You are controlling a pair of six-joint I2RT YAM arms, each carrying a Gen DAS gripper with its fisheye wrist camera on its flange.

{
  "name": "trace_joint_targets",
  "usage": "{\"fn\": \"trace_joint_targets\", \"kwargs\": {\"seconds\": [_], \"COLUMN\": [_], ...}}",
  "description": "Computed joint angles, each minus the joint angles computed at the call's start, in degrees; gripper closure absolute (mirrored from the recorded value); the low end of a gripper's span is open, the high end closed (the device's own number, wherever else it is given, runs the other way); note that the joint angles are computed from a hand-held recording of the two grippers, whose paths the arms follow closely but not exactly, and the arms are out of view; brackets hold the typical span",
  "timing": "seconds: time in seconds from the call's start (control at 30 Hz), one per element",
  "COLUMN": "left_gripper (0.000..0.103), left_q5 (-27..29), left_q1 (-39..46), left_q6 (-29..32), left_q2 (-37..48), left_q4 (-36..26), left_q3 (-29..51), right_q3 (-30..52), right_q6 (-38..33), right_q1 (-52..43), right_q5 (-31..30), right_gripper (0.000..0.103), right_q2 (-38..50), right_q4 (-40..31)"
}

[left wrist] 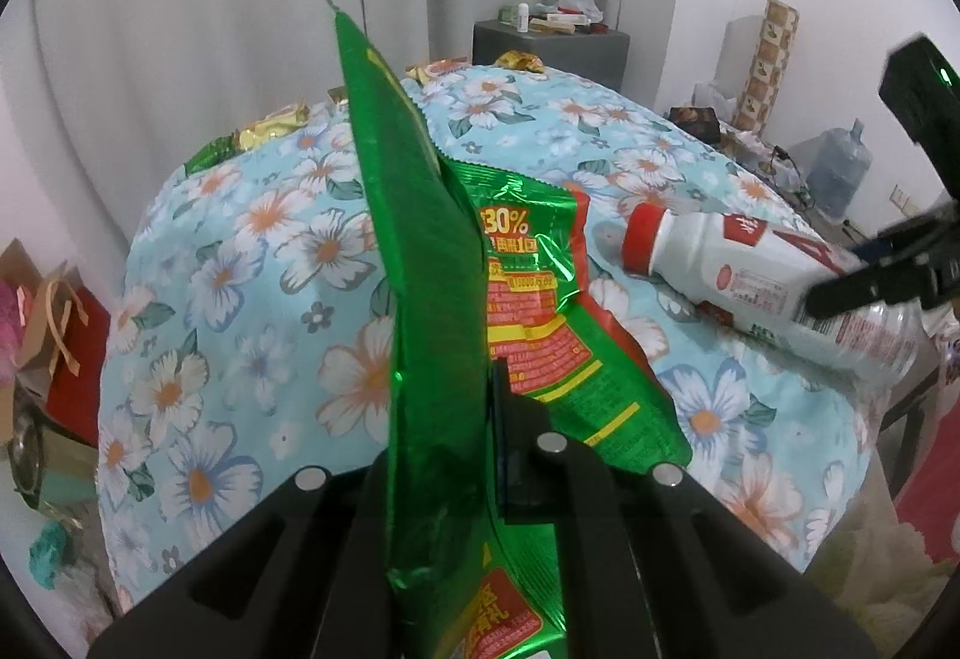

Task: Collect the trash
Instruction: 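Grasp the white AD strawberry drink bottle with the right gripper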

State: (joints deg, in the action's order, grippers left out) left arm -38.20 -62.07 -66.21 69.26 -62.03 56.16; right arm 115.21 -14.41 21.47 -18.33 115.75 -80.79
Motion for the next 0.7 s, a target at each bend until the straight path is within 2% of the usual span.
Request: {"fn": "trace_joint_targets", "kwargs": {"seconds": [0.23, 0.4, 0.6, 0.7], "left_gripper": [0.1, 0.1, 0.1, 0.101], "left_q5": [-0.6, -0.7, -1.0, -1.2], "left_q1": [-0.7, -0.8, -0.8, -0.8], "left_q6": [-0.9, -1.0, -0.7, 0.1], "left_q2": [1.5, 1.8, 1.4, 0.2], "left_q4": [-1.5, -1.7, -1.5, -0.8], "left_q3": [1.5, 1.9, 1.8, 1.4], "right_q3": [2.5, 2.3, -1.2, -3.7], "right_q6": [0.1, 0.5, 1.1, 3.0], "right_q1": [2.5, 2.9, 2.5, 1.2], "right_q5": [2.0, 2.1, 1.2, -1.2], "right_gripper": [0.034, 0.036, 0.038, 0.04], "right_q2": [3.4, 4.0, 1.6, -0.1], "right_q4": [1.3, 1.8, 4.5, 6.0]}}
